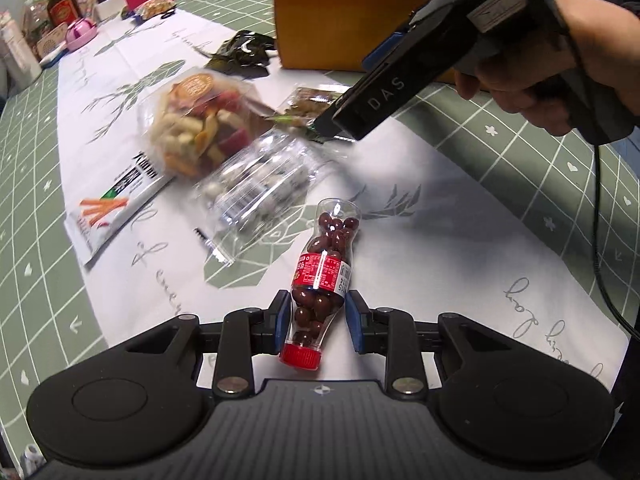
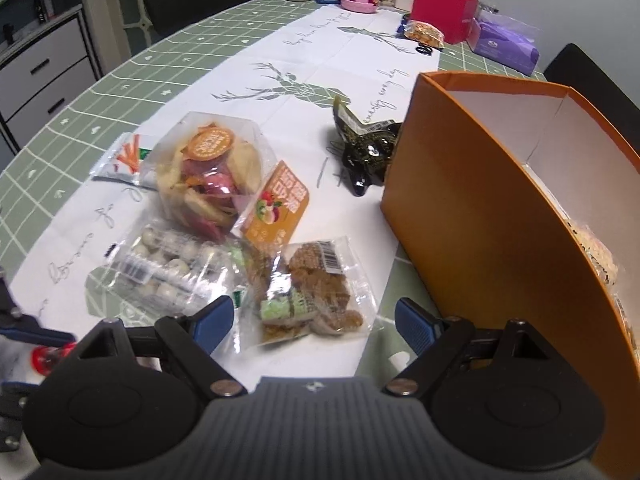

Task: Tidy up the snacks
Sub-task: 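Lift the chocolate-ball bottle with the left tool while the right tool grasps the nut-mix bag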

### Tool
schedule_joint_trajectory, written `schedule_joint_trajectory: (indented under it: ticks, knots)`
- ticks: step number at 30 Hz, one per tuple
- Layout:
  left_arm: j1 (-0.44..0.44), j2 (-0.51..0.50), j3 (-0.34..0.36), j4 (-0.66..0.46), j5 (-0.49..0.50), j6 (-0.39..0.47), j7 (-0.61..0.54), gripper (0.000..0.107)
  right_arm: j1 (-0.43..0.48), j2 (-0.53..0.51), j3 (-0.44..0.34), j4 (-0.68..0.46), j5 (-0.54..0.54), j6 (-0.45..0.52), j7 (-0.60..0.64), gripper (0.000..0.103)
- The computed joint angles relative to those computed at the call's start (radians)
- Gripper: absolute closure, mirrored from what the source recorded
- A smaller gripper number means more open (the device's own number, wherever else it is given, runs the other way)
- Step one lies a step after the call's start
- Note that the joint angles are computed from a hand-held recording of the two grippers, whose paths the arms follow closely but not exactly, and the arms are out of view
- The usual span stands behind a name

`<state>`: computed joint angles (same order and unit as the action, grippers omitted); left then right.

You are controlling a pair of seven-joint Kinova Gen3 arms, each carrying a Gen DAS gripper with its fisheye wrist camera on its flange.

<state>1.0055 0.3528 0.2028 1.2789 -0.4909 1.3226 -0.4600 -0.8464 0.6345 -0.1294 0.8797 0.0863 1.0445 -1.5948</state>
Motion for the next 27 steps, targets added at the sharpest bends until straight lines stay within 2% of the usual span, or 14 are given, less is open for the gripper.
schedule_joint_trajectory:
  ticks: [4, 9, 11, 13, 20, 27]
  knots:
    - [-0.003, -0.003, -0.003, 0.007, -0.006, -0.012, 0.011, 0.074, 0.004, 0.024, 0.003, -0.024, -0.006, 0.012, -0.01, 0.019]
    - [0.011, 0.033, -0.009, -0.029, -0.024, 0.017, -0.004, 0.073, 0.015, 0.033, -0.003, -0.022, -0.024, 0.011, -0.005, 0.021]
    - [0.023, 0.046, -0.017, -0.039, -0.038, 0.025, -0.006, 0.07, 0.03, 0.038, -0.017, -0.033, -0.05, 0.03, 0.005, 0.029]
    - [0.025, 0.047, -0.022, -0.037, -0.038, 0.018, -0.004, 0.069, 0.032, 0.035, -0.017, -0.033, -0.058, 0.032, 0.01, 0.034]
    - [0.013, 0.029, -0.024, -0.003, -0.03, -0.034, 0.013, 0.072, 0.051, 0.031, -0.024, -0.043, -0.092, 0.055, 0.022, 0.045]
    - [0.012, 0.028, -0.02, -0.014, -0.023, -0.032, 0.012, 0.072, 0.068, 0.0, -0.026, -0.012, -0.107, 0.048, 0.021, 0.046]
